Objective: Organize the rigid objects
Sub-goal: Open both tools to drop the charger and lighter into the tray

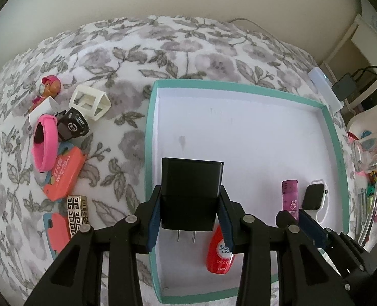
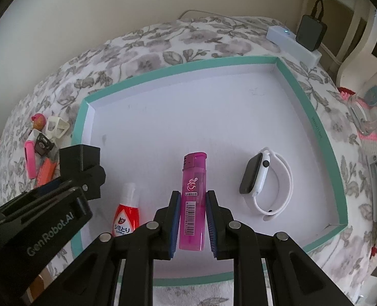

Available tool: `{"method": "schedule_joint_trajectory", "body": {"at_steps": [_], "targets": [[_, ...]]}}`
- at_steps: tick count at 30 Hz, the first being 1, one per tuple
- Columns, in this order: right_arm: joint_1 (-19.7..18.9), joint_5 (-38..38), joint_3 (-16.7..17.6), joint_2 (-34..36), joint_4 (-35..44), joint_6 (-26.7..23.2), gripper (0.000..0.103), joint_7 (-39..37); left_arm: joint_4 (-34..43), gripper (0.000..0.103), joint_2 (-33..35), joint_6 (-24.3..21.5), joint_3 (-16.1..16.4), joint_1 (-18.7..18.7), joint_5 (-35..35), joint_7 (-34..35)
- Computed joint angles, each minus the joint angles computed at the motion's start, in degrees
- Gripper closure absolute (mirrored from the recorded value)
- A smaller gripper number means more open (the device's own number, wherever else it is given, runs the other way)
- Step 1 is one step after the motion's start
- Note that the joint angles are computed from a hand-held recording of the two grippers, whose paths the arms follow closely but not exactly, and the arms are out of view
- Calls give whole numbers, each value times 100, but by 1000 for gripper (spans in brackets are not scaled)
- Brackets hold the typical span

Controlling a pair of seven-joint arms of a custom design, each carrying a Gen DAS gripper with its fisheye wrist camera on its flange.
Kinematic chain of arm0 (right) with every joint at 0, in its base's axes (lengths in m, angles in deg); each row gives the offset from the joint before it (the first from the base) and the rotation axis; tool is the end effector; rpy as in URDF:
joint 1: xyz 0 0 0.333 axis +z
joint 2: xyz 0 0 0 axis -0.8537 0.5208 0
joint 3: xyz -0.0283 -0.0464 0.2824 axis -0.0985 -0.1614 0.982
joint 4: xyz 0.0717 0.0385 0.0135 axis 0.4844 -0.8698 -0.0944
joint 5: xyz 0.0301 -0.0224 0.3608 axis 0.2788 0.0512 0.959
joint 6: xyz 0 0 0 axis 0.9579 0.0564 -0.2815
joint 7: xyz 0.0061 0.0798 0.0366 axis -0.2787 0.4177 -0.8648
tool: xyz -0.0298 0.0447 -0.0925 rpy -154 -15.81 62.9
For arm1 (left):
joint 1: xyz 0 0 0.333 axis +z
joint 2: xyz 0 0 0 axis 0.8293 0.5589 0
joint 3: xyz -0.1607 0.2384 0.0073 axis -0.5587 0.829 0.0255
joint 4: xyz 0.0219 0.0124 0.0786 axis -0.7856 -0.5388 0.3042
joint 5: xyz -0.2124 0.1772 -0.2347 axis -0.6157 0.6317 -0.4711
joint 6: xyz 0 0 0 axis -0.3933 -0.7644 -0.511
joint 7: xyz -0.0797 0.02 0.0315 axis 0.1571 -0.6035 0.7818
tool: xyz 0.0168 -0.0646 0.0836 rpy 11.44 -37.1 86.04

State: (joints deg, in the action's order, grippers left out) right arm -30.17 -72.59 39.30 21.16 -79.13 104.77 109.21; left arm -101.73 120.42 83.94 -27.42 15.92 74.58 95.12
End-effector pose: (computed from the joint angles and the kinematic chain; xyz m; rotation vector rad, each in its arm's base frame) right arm 0.4828 0.3641 0.4572 -2.0009 2.0000 -0.1820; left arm 0.4845 -0.4997 0.4604 -2.2617 1.8779 -0.4262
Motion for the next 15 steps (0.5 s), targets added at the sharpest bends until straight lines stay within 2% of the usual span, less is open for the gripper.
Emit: {"method": "schedule_joint_trajectory", "body": {"at_steps": [8, 15], "targets": [[19, -70, 1, -30, 9, -17, 81, 30, 36, 61, -24, -18, 9, -31, 51, 8], [69, -439, -24, -264, -20, 59, 81, 254, -82, 60, -234, -67, 30, -30, 175, -103]]}}
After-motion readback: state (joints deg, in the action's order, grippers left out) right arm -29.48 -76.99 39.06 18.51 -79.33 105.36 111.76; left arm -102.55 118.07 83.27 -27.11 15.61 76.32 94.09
